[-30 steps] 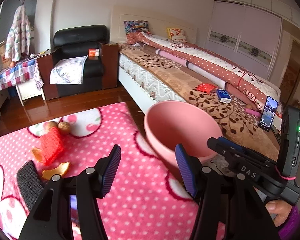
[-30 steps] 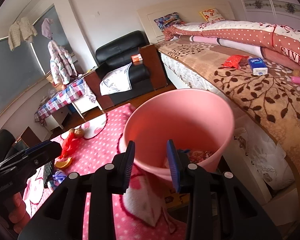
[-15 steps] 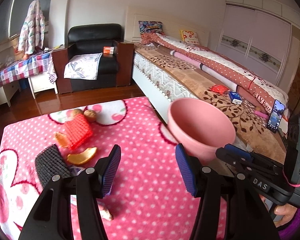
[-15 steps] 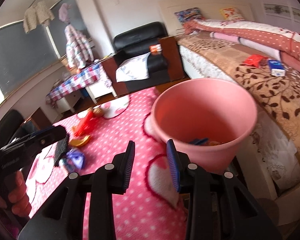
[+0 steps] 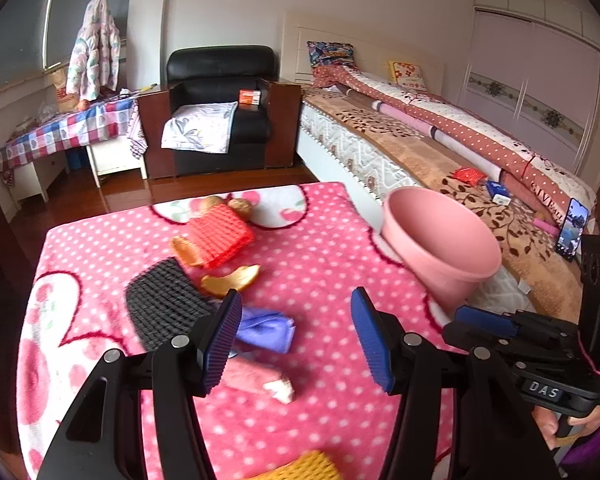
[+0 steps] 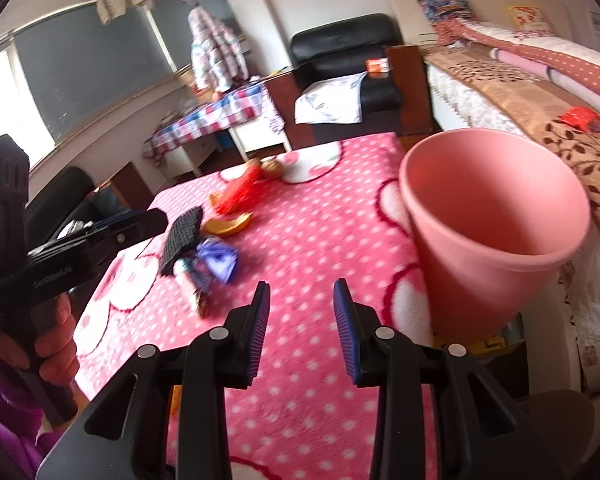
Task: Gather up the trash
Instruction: 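Move both tools back over the table toward remaining trash, then grasp yellow foam mesh with right tool while left tool grasps blue-white wrapper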
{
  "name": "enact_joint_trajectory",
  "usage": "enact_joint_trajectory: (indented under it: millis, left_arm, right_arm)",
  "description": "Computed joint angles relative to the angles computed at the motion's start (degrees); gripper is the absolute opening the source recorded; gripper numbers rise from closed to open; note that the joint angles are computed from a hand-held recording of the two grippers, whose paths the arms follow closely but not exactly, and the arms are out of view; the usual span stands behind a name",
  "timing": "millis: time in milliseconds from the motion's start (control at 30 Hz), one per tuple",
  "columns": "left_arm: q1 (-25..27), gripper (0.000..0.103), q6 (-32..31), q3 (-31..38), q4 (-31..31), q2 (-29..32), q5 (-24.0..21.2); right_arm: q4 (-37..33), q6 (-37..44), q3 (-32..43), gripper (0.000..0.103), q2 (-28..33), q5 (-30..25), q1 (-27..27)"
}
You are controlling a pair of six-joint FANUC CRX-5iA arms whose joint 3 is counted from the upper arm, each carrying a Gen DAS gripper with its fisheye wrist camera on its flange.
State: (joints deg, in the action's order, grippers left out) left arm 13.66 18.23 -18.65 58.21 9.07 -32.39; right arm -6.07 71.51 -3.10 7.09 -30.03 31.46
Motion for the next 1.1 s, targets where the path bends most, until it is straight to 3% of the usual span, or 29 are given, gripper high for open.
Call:
enact_joint_trajectory:
  millis: [233, 533, 900, 1100]
  left_arm:
    - [2.7, 0.056, 1.9, -1.2, -1.9, -0.8, 1.4]
    - [7.0, 0.056, 8.4, -0.9, -7.0, -0.2, 0.8]
    - [9.5, 0.056, 11.3, -1.1, -9.1, 0.4, -0.4]
    - [10.2, 0.056, 12.4, -0.6, -9.8, 1.2, -1.2]
  right_arm:
    - [-10.0, 12.3, 4.9, 0.033, 2.0, -6.8, -0.3]
    - [-27.5, 30.4, 15.5, 0.033, 7.4, -23.6, -3.1]
    - [-19.6, 30.9, 20.0, 0.033, 12.3, -28.5, 2.9]
    - [-19.8, 32.5, 19.4, 0.033, 12.2, -27.0, 3.0]
